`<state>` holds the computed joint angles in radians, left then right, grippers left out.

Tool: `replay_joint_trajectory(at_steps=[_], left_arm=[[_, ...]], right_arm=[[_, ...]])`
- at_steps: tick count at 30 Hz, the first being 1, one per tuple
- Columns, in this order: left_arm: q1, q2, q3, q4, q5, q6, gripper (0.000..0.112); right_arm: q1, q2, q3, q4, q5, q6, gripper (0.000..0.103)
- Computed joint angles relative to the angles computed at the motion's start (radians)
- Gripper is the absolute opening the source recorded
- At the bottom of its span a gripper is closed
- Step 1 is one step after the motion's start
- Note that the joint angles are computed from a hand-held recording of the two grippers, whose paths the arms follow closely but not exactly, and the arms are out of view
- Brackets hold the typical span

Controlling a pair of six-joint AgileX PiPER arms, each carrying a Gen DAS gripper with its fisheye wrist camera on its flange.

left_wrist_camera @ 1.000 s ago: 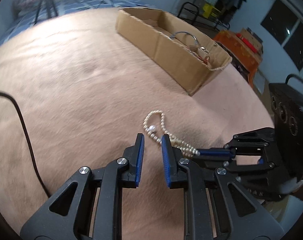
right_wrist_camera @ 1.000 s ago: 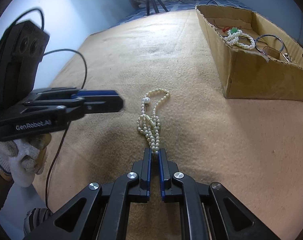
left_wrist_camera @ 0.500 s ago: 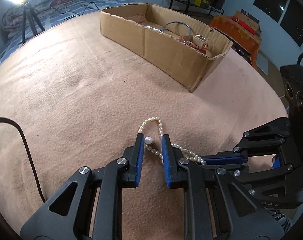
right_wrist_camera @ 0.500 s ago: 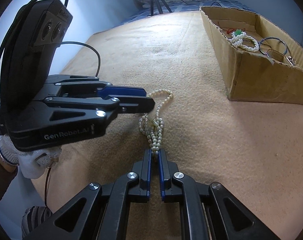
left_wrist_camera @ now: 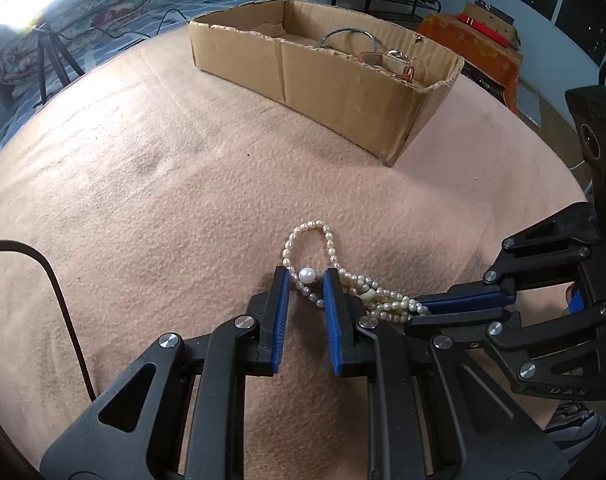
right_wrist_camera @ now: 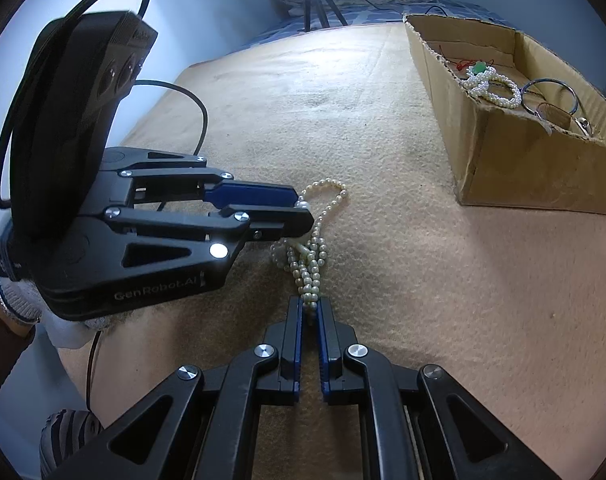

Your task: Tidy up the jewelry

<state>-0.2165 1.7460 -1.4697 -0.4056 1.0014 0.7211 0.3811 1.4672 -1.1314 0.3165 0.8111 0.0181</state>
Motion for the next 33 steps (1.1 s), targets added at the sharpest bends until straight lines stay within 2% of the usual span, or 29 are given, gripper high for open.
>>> replay_joint_trajectory(at_steps=[4, 7, 8, 21, 33], left_arm=[[-0.021, -0.009, 0.015, 0.021, -0.033, -0.005, 0.016], [-0.033, -0.011, 0.026, 0.033, -0.055, -0.008, 0.009], [-0.03, -0.008, 0.022, 0.029, -0.053, -0.013, 0.006], [0.071, 0.0, -0.014, -0.09, -0.01, -0.016, 0.006], [0.136, -0.02, -0.082, -0.117, 0.024, -0.039, 0.006]], right_arm=[[0.0, 0.002, -0.001, 0.001, -0.001, 0.0, 0.004], [0.002, 0.005, -0.003, -0.001, -0.001, 0.002, 0.004], [0.0, 0.006, -0.006, 0.0, 0.002, 0.0, 0.004], [-0.004, 0.006, -0.023, -0.011, 0.016, 0.005, 0.004], [-0.033, -0.046, -0.015, -0.018, 0.019, 0.016, 0.004]])
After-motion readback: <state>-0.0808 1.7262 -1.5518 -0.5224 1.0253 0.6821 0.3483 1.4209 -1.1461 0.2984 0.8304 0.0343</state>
